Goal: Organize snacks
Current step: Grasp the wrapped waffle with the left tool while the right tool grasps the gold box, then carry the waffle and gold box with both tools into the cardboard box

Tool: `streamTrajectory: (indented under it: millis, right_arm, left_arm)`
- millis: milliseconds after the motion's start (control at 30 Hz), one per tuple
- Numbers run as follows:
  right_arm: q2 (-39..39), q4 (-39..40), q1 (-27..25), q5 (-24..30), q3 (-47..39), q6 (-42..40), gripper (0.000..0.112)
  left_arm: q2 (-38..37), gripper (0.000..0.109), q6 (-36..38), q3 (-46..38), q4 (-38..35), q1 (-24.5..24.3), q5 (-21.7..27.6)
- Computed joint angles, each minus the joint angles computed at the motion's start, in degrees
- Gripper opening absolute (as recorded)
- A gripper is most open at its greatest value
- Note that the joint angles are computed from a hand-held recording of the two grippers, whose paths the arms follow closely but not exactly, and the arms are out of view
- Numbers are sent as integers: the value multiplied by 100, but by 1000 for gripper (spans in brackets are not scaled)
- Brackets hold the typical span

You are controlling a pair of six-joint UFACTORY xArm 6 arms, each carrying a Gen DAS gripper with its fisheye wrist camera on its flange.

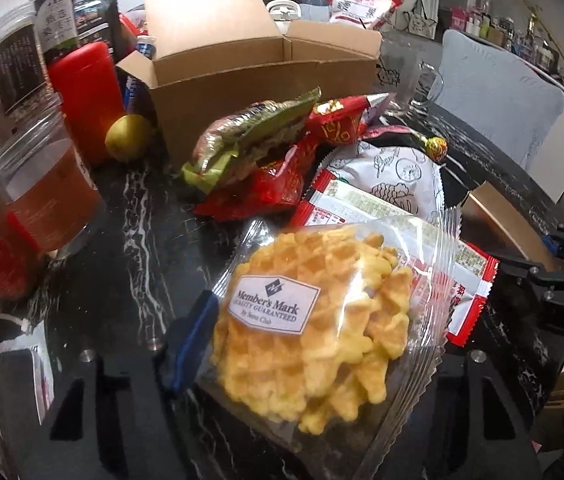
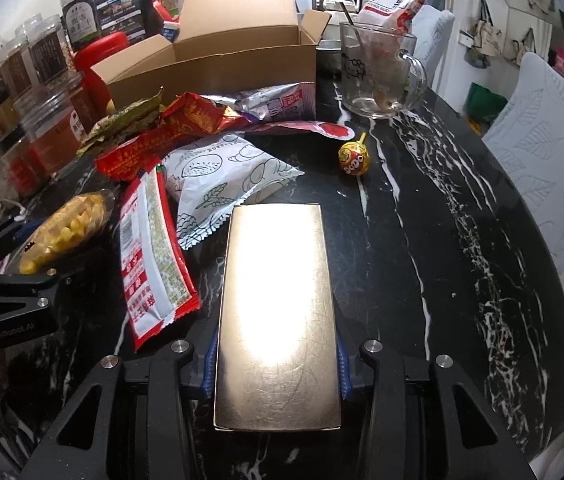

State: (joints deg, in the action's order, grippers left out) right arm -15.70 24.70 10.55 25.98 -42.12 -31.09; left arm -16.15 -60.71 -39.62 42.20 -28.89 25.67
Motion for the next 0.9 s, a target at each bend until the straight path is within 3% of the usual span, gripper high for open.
streamTrajectory:
  millis: [200,567,900]
  right_arm:
    - [-161,218,14,-32,93,-159,43]
    - [-550,322,82,-10,300,-143,43]
    - [-945,721,248,-7,410,-460,43]
  left_arm:
    - [-251,59,-174,143,-4,12,-71]
    - [-862,31,-796,335,649,-171,187]
    - [-1513,29,-1190,433,1031,-391,449]
